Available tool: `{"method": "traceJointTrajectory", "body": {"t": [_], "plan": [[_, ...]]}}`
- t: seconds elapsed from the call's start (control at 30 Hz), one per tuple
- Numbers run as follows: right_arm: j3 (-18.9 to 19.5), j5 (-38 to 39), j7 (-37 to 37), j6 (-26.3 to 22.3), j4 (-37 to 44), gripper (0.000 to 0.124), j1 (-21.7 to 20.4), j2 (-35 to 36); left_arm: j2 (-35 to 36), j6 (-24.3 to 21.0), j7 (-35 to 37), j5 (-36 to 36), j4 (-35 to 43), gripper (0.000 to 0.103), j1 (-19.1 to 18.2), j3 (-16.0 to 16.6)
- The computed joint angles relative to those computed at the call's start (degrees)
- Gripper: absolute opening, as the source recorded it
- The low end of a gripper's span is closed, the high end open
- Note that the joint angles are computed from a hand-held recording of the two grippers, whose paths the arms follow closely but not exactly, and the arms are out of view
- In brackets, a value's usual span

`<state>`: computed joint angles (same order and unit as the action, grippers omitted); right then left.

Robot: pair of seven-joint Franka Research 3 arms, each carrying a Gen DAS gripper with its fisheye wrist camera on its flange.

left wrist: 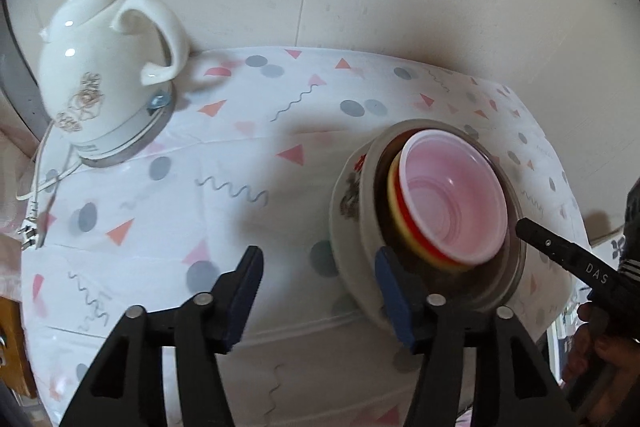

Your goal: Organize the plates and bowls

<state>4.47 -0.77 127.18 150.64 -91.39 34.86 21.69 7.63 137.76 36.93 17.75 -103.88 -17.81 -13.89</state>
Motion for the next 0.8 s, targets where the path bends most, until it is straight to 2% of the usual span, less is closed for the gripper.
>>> {"method": "traceJointTrajectory", "body": {"t": [0.13,0.23,0.37,0.47,0.63,0.8], "plan": [[-2.4,-6.3,10.0,1.7,-4.7,0.032,4.3,-3.6,-4.4,1.0,0.4,0.8,-5.5,0.071,0.0,-0.3],[-1.8,-10.3,15.1,1.5,-7.0,0.033,5.8,-5.8,-7.0,1.5,0.9,-0.1,-8.5,0.075,0.1,-0.7],[-0.5,-15.4,19.6,0.1,-8.0,0.035,7.1,-7.2,-10.1,2.3,-0.5,1.4,-11.9,0.092,0.0,-1.2],[0.5,-18.4,21.8,-1.2,-8.1,0.036,7.7,-7.7,-11.9,3.2,-1.5,3.0,-13.8,0.094,-0.2,-1.7],[1.8,-21.7,24.5,-2.4,-9.3,0.037,8.3,-8.8,-13.1,0.6,-2.3,6.1,-14.4,0.095,-0.6,-2.7],[3.1,-22.8,25.3,-3.1,-10.4,0.038,8.4,-9.7,-14.8,0.5,-3.7,6.4,-15.9,0.098,-0.8,-2.9]]}}
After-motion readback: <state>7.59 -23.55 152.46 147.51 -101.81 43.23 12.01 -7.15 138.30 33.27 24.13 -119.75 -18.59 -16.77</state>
